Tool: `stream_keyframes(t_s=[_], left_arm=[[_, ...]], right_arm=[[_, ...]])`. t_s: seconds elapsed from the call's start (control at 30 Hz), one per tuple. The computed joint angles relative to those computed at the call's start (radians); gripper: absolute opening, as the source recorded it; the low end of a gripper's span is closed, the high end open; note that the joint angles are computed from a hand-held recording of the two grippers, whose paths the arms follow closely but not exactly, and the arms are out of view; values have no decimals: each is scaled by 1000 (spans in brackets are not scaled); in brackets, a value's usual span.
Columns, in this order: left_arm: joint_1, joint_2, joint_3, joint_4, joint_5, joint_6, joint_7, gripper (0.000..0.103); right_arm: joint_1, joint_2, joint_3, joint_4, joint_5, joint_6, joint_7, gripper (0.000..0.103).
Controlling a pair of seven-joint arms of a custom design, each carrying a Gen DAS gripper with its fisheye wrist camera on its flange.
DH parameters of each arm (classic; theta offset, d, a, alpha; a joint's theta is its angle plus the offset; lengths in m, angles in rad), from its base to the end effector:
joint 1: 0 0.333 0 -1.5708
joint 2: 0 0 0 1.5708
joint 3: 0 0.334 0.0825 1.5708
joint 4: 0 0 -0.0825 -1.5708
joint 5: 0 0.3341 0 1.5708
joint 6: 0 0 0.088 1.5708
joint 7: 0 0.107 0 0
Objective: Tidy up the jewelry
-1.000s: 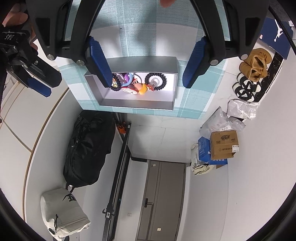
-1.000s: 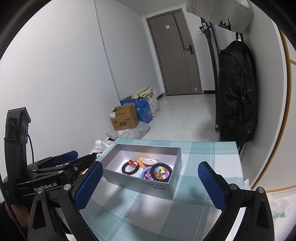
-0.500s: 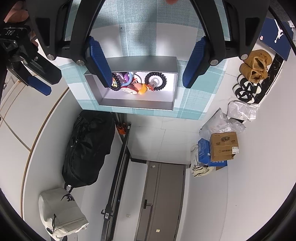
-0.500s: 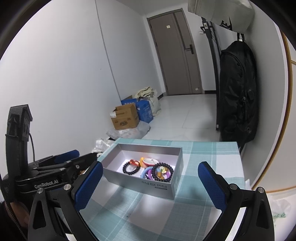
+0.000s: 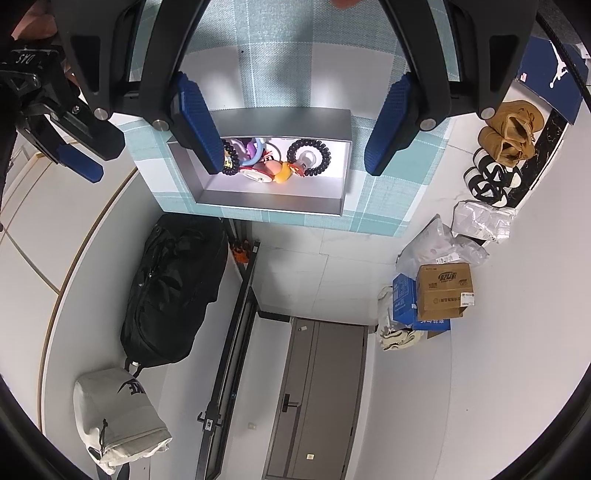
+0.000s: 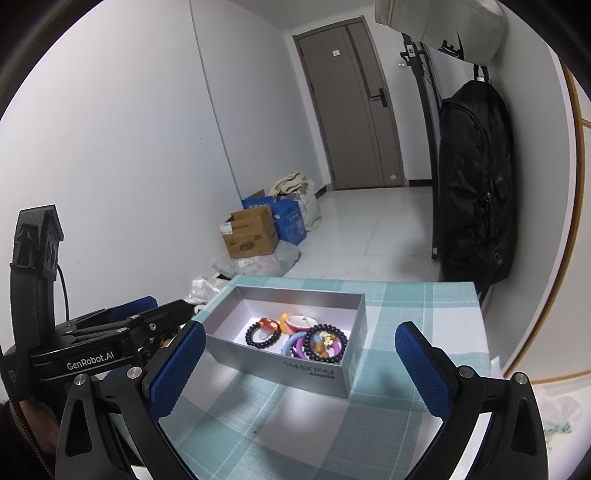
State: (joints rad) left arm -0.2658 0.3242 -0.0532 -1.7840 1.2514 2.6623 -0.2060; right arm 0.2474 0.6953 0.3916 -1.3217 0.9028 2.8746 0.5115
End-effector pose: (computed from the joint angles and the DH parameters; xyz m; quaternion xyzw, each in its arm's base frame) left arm 0.5955 -0.2213 0.4623 -0.7584 0.4665 -0.3199 0.3238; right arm 0.6687 0.3232 0.4573 -0.7775 0.3583 -0.1032 0.5064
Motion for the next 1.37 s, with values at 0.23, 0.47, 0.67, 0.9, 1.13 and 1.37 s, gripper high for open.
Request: stream_keyframes(t_s=[0.23, 0.47, 0.67, 0.9, 1.13, 1.37], left_arm=[[5, -2, 4, -6, 18, 30, -12, 74], [7, 0, 5, -6, 8, 40, -9, 74], [13, 1, 8, -9, 4, 55, -22, 74], [17, 3, 9, -10, -13, 62, -23, 74], [12, 2, 19, -12, -4, 67, -37, 74], [11, -3, 18, -9, 76, 58, -99, 74]], right_arm=[[5, 0, -7, -1, -11, -4, 20, 103], [7, 3, -9, 4, -25, -13, 32, 103], [10, 5, -12, 6, -35, -15, 43, 103], [10, 6, -8, 4, -41, -14, 44, 103], [20, 9, -22, 3, -63, -12, 63, 103], [22, 12, -22, 6, -82, -11, 72, 103]])
